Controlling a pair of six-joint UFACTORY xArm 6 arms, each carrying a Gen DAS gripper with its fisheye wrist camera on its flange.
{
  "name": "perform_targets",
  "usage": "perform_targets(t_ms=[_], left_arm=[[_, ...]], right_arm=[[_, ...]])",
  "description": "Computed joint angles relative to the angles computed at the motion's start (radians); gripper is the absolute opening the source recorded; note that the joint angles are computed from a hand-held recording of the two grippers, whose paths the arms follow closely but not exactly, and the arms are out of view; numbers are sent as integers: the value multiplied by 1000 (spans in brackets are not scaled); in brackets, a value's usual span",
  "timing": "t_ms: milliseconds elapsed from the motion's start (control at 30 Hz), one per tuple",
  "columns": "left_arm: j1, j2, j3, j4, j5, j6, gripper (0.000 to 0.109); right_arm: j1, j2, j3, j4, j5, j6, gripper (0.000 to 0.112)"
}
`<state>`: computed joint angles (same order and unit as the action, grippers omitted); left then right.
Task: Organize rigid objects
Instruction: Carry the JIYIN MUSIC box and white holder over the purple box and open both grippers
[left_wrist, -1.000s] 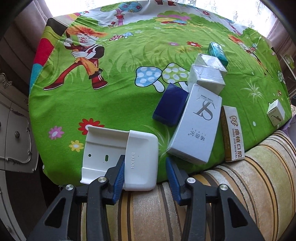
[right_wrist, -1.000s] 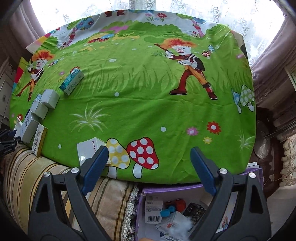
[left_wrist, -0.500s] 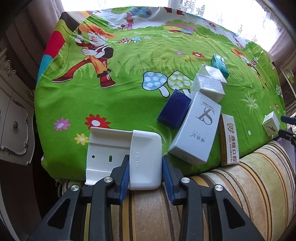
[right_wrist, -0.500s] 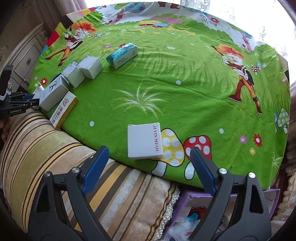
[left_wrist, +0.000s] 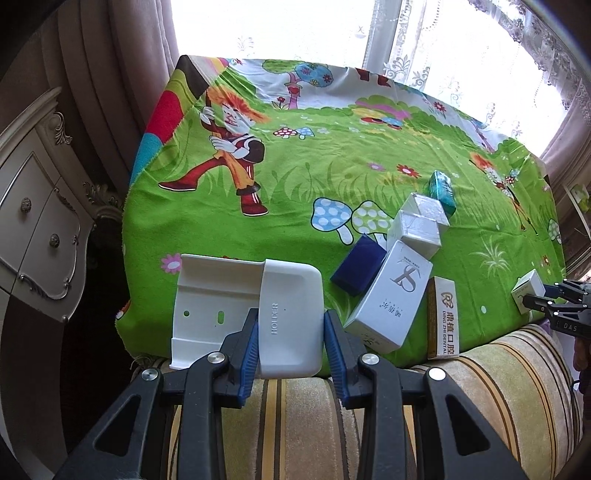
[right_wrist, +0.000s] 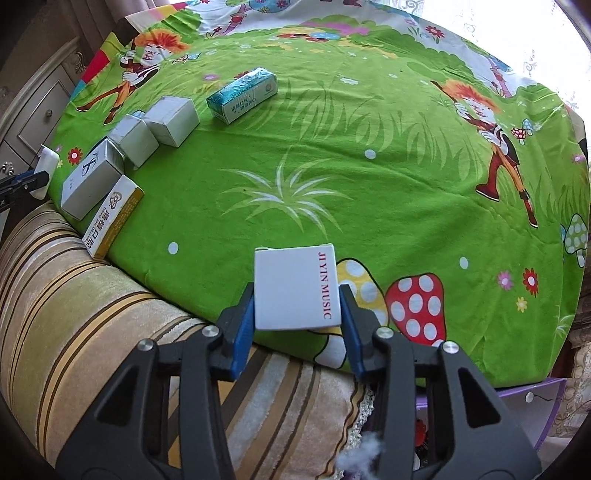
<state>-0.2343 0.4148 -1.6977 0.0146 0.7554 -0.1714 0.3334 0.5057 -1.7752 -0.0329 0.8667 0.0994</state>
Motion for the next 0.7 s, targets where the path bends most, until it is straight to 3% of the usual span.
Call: perform_targets(t_ms=[300, 700], left_arm=[[-18, -59, 59, -20, -92, -15, 35], [-112, -71, 62, -138, -104, 95, 35]], right_arm=[[-14, -125, 149, -42, -109, 117, 46], [-61, -373, 445, -118, -207, 299, 46]])
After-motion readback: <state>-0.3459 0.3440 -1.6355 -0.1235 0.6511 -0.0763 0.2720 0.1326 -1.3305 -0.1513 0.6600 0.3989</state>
